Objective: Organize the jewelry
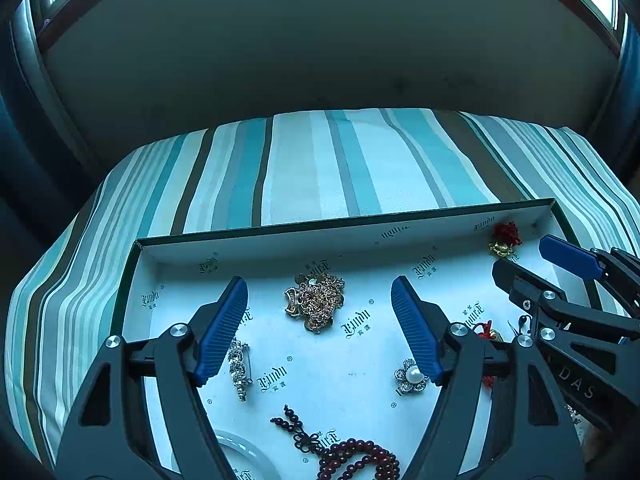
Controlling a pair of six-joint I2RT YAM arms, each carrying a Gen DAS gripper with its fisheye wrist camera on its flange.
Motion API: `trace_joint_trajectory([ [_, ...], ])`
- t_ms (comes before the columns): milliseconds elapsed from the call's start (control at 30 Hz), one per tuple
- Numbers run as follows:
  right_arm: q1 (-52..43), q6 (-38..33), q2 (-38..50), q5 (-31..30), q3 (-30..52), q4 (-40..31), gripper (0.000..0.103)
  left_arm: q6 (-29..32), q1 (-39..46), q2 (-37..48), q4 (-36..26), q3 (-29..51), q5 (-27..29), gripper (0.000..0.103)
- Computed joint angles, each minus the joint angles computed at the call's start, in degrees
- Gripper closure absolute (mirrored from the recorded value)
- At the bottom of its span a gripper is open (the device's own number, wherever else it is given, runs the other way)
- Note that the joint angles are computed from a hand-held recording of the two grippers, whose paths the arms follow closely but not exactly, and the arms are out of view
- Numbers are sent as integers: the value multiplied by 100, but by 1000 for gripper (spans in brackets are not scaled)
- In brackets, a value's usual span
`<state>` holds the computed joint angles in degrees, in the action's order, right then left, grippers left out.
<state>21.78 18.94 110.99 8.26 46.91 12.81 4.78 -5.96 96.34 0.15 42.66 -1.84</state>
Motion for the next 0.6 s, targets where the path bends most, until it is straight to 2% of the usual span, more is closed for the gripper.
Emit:
trace_joint_trajectory([
  [200,27,67,-302,174,-445,329,38,-112,24,-263,26,-165,-60,22],
  [333,144,154,-619,378,-814,485,34,-100,-62,-653,217,-513,-389,16],
  [467,396,309,-1124,659,-1366,597,32,-79,-109,-1248,197,-926,-512,16],
  [600,759,581,-1851,1000,-2011,545,30,-137,-104,-2191,-84,-1438,-584,13],
])
